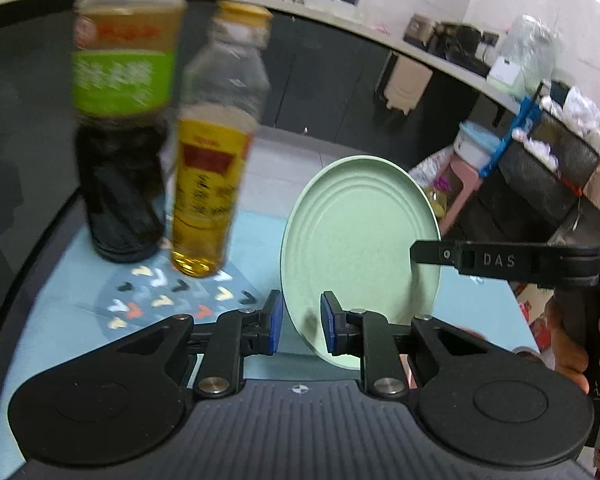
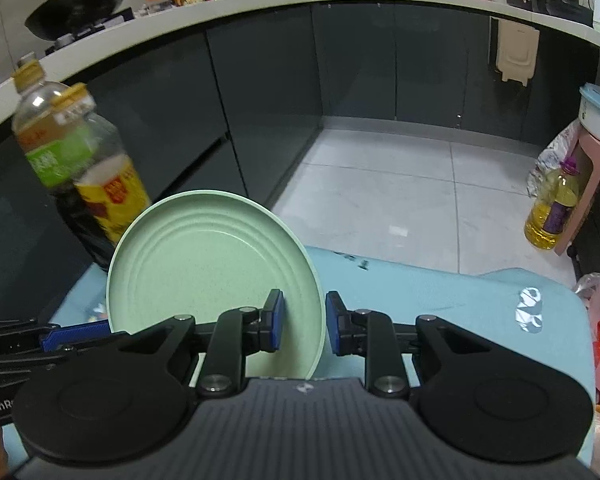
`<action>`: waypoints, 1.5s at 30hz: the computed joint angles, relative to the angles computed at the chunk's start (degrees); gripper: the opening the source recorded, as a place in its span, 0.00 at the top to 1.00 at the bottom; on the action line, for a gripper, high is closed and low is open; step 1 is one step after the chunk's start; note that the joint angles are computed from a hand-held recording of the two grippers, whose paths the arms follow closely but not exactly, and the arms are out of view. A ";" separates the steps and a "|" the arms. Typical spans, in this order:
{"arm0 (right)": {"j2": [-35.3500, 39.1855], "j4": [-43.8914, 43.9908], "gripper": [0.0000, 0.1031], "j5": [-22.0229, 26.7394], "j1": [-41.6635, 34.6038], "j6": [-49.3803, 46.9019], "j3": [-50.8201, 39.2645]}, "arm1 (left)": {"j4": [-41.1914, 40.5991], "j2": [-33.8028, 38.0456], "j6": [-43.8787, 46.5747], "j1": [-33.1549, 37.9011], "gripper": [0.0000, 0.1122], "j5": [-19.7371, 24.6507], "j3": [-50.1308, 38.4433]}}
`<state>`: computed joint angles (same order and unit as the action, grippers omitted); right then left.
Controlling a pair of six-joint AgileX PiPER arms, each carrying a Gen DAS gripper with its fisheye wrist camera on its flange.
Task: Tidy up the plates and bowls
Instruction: 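Lift the green plate with both grippers and carry it toward the bottles, then lower the green plate onto the tablecloth and open both grippers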
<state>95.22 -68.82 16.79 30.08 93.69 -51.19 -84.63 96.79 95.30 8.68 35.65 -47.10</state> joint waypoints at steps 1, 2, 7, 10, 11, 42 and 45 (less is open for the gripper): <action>-0.24 -0.30 0.80 0.14 0.91 0.51 -0.15 | -0.11 -0.62 0.48 1.66 0.84 1.06 0.34; -0.49 -0.84 0.80 0.40 1.83 1.40 -0.20 | -0.03 -1.29 0.73 2.94 0.84 1.67 0.66; 0.34 2.22 0.80 5.34 9.16 -0.42 -3.90 | -1.48 -5.40 4.81 9.85 0.83 3.20 3.15; 1.51 6.71 0.80 6.84 12.86 -4.29 -6.68 | -2.24 -6.35 7.85 13.96 0.83 3.46 4.68; 1.82 8.18 0.80 7.32 13.76 -5.70 -7.44 | -1.54 -6.13 7.98 15.67 0.83 4.29 4.90; 14.68 30.92 0.80 13.40 21.12 -25.51 -19.12 | 7.46 6.34 9.96 28.33 0.83 7.48 4.11; 15.60 31.78 0.80 12.71 20.51 -26.40 -19.51 | 7.56 6.77 9.53 27.97 0.83 7.08 3.66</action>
<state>110.82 -37.04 29.50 50.59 67.30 -70.71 -77.07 103.56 104.83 36.65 42.73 -43.44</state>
